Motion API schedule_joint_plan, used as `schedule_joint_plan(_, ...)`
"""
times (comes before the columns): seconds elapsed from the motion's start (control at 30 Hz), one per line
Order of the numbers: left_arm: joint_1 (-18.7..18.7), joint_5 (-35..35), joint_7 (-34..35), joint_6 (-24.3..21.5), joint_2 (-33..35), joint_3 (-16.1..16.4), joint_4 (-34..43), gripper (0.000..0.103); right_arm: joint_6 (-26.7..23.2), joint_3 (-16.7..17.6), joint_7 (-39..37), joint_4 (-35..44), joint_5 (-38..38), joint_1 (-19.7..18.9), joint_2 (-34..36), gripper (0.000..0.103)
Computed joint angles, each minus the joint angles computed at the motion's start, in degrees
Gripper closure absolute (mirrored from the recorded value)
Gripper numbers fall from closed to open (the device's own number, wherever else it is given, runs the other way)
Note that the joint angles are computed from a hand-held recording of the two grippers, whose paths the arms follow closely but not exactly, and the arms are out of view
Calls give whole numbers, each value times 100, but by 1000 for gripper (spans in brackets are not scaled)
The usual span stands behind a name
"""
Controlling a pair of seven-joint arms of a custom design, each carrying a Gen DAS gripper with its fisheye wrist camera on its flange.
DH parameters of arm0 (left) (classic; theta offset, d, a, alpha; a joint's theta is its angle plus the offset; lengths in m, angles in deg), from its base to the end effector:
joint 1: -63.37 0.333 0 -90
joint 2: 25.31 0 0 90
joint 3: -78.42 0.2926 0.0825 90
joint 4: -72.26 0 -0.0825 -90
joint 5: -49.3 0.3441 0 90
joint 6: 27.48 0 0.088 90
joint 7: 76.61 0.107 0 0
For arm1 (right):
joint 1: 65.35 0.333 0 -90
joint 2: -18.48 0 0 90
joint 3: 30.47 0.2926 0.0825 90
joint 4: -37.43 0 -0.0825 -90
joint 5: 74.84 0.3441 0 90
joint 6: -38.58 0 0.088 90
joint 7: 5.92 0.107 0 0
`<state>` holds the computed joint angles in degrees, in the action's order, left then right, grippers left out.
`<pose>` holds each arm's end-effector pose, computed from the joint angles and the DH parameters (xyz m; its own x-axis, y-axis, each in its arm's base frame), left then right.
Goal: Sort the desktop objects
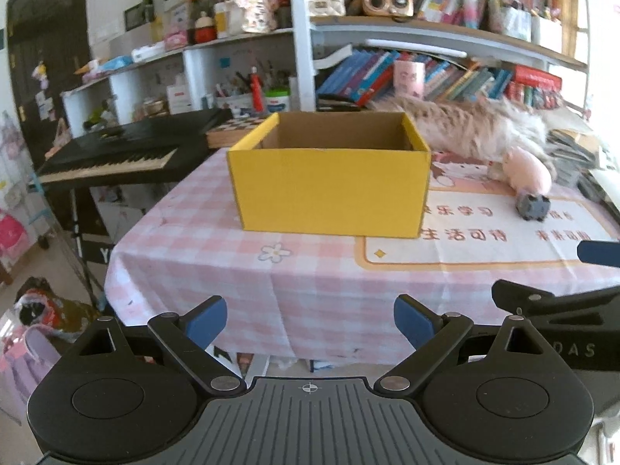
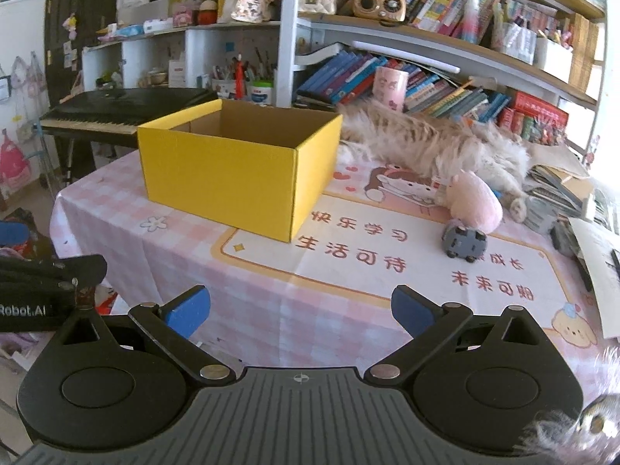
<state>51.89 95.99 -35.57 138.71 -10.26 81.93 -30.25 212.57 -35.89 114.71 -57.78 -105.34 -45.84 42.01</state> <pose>0.6158 -0.1340 0.4863 0.0311 -0.9965 -0.0770 -0.5947 0.0435 -0.8028 0.6342 0.2101 0.4768 0.2050 -0.9767 0.0633 -0.5320 -0.1655 -0.8304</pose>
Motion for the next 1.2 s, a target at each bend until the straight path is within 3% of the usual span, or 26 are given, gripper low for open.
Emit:
schedule_joint_plan(0.6,33,-1844,2050,313,325,-280,177,7,-592,-288,1146,-324,-878,127,-352,2)
schedule_joint_plan(0.83,-49,-2565,3013,379,468,-346,301,7,-930,-145,1432,-354,-1021,-44,-424,2)
schedule_joint_plan(1.2,-210,-3298,3665,183,837,-345,830,7,-1161,-99,1601,-278,-1277,-169,-417,2)
